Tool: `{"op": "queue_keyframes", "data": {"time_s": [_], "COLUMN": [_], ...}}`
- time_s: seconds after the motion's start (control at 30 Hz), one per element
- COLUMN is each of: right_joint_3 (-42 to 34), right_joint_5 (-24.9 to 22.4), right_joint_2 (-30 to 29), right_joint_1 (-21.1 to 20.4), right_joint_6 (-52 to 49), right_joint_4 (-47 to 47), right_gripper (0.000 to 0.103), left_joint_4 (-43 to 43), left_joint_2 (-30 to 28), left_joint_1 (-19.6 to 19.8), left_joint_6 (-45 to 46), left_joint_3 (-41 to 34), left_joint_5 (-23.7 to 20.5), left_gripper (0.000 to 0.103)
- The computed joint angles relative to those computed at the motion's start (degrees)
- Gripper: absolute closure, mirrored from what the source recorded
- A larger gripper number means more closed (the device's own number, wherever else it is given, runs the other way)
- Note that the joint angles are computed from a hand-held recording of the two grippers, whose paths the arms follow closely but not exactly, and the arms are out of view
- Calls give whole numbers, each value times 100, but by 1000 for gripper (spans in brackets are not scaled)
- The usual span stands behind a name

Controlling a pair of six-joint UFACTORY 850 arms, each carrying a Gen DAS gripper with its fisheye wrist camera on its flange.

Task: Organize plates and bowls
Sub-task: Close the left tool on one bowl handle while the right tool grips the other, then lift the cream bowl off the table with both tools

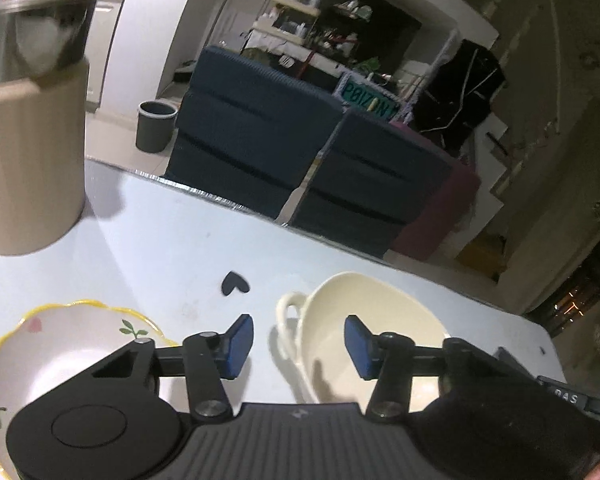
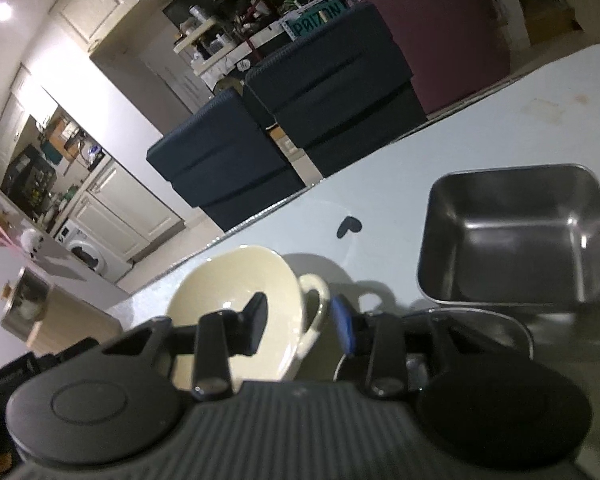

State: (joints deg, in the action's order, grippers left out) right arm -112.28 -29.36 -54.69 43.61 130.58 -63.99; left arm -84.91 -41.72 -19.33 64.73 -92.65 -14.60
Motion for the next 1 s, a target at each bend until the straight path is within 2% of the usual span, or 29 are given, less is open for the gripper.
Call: {"op": "queue_keyframes", "data": {"time_s": [0.07, 0.13, 0.23, 0.4, 0.5, 0.6, 0.77, 0.87, 1.0], "right_joint_3": [-216, -390, -631, -631, -621, -537, -319, -439, -767], "right_joint_5": [-20, -13, -165, -47, 31, 192, 499, 512, 361], "right_joint_2": [-152, -266, -408, -463, -468, -444, -327, -392, -569], "right_joint_1": [-15, -22, -25, -107, -154, -204, -266, -251, -240], "right_joint_6": [-460, -894, -1176, -936, -788, -617, -436, -757, -1482], "right_joint_4": [330, 588, 899, 658, 487, 274, 89, 352, 1073], "right_gripper": [60, 61, 77, 79, 79, 79, 78, 78, 78], "left_joint_4": [271, 195, -106, -565, -842, -762, -59, 553, 582], "left_joint_2": [-138, -248, -375, -545, -616, -696, -842, -916, -930], "left_joint_1": [20, 35, 58, 115, 154, 181, 119, 63, 95], "left_joint_6": [-302, -193, 65, 96, 154, 55, -598, -1116, -1397], "left_joint_3": [-161, -269, -381, -460, -480, -582, -809, -937, -969], "left_joint_5": [-48, -66, -112, -286, -507, -749, -767, -694, -732], "left_gripper": [60, 64, 67, 81, 83, 83, 84, 87, 87]}}
